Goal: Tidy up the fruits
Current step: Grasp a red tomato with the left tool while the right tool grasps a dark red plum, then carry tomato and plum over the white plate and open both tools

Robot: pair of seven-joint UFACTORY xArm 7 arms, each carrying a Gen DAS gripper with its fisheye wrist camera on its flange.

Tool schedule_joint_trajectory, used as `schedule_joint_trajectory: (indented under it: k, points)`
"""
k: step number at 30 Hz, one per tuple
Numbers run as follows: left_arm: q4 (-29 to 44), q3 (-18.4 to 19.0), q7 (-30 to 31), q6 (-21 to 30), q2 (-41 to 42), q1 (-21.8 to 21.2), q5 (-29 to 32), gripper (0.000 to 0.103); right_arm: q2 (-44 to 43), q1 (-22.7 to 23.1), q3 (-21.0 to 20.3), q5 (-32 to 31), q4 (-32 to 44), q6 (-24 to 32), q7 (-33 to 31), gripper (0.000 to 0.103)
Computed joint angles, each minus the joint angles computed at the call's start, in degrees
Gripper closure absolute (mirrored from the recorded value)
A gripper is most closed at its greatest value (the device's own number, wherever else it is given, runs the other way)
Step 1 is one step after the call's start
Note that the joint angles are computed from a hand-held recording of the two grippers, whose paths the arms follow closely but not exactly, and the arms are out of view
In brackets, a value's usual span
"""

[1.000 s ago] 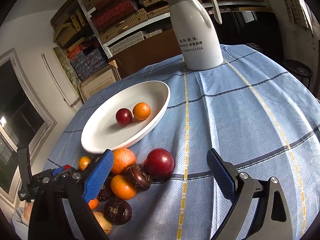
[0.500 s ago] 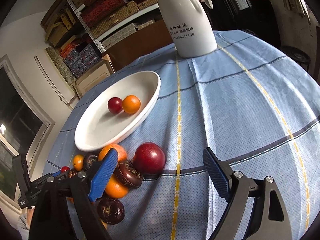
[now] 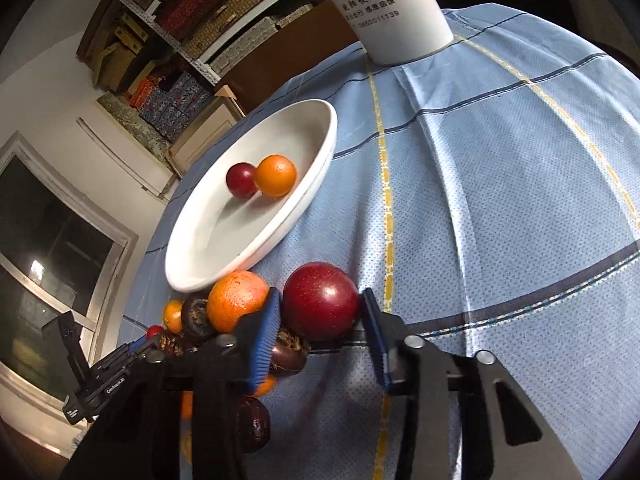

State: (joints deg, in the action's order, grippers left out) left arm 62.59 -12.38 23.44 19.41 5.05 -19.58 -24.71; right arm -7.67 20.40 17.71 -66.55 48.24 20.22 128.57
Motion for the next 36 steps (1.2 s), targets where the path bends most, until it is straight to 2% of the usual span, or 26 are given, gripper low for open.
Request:
schedule_joint_trajectory:
  k: [2,5,6,7,9,11,13,16,18,21,23,26,29,30,32,34,36]
  points:
    - [-0.01,-0.24,1.02,0.09,-0.11,0.03,-0.91,0.075,0.04,0.36,0.25,0.33,0.32,1.11,-0.97,0.064]
    - [-0.67,-0.52,2.90,-1.01,-0.73,0.07,-3.37,0.076,-1.39,-0.80,0.35,-5.51,-0.72,-1.02,5.83,0.064]
    - [-1.22,-0.66,4.09,-1.94,-1.23,0.09,-4.78,0.076,-2.14,-2.02,1.51,-7.53,-0.95,-1.10,8.02,0.064]
    - [-1.65,-0.75,5.04,-2.78,-1.66,-0.04,-5.76,0.076,-2.68,-0.84,1.00,-7.67,-0.95,0.68,7.82,0.064]
    - [-2.47,-0.76,5.89,-4.53,-2.50,-0.69,-6.05,0.076,-3.98,-0.80,3.21,-6.20,-0.68,6.05,5.51,0.064]
    - [-2.69,-0.81,6.86,-5.64,-3.13,-1.37,-6.69,0.076,-4.89,-0.19,2.55,-8.89,-1.05,6.03,7.66,0.064]
    - [-2.28,-0.72,7.64,-5.92,-3.38,-1.89,-7.57,0.076,-5.38,0.09,2.90,-8.72,-0.88,7.80,6.81,0.064]
    - [0.23,-0.50,7.09,-5.07,-2.51,-2.42,-7.22,0.076,-5.58,-0.34,2.52,-10.51,0.13,6.91,7.56,0.064]
    - [2.83,-0.37,4.61,-4.48,-1.09,-2.77,-4.22,0.076,-4.41,-0.60,1.67,-9.94,2.57,5.79,4.33,0.064]
    - [9.10,0.02,-2.60,-3.95,3.35,-4.03,4.77,0.076,-0.67,-0.97,0.27,-7.59,7.55,4.20,-1.56,0.064]
    - [13.00,0.01,-5.73,-2.96,6.25,-4.57,8.48,0.076,3.67,-0.85,-1.11,-4.88,11.88,3.06,-6.80,0.065]
    - [20.06,0.68,-10.87,-0.46,11.90,-6.20,14.68,0.076,9.60,0.31,-3.61,-2.32,16.40,0.74,-11.12,0.064]
    - [24.77,0.52,-12.88,1.63,15.96,-6.65,17.78,0.076,13.39,0.75,-4.60,4.37,18.56,-0.78,-19.32,0.064]
    - [25.68,0.08,-12.88,2.16,16.84,-6.35,17.83,0.075,13.70,2.09,-6.14,4.93,18.74,-1.22,-19.94,0.062]
    - [26.21,-1.09,-11.82,2.38,17.54,-5.39,17.16,0.070,12.55,3.67,-8.08,1.66,18.00,-0.88,-15.88,0.060]
    - [24.94,-1.08,-11.86,0.62,16.88,-5.20,17.24,0.037,10.83,4.40,-9.04,-3.56,16.70,-1.41,-10.33,0.055]
    - [22.33,-0.64,-12.87,-2.99,15.25,-5.26,17.72,0.025,9.14,4.68,-8.37,-7.20,15.95,1.04,-6.78,0.050]
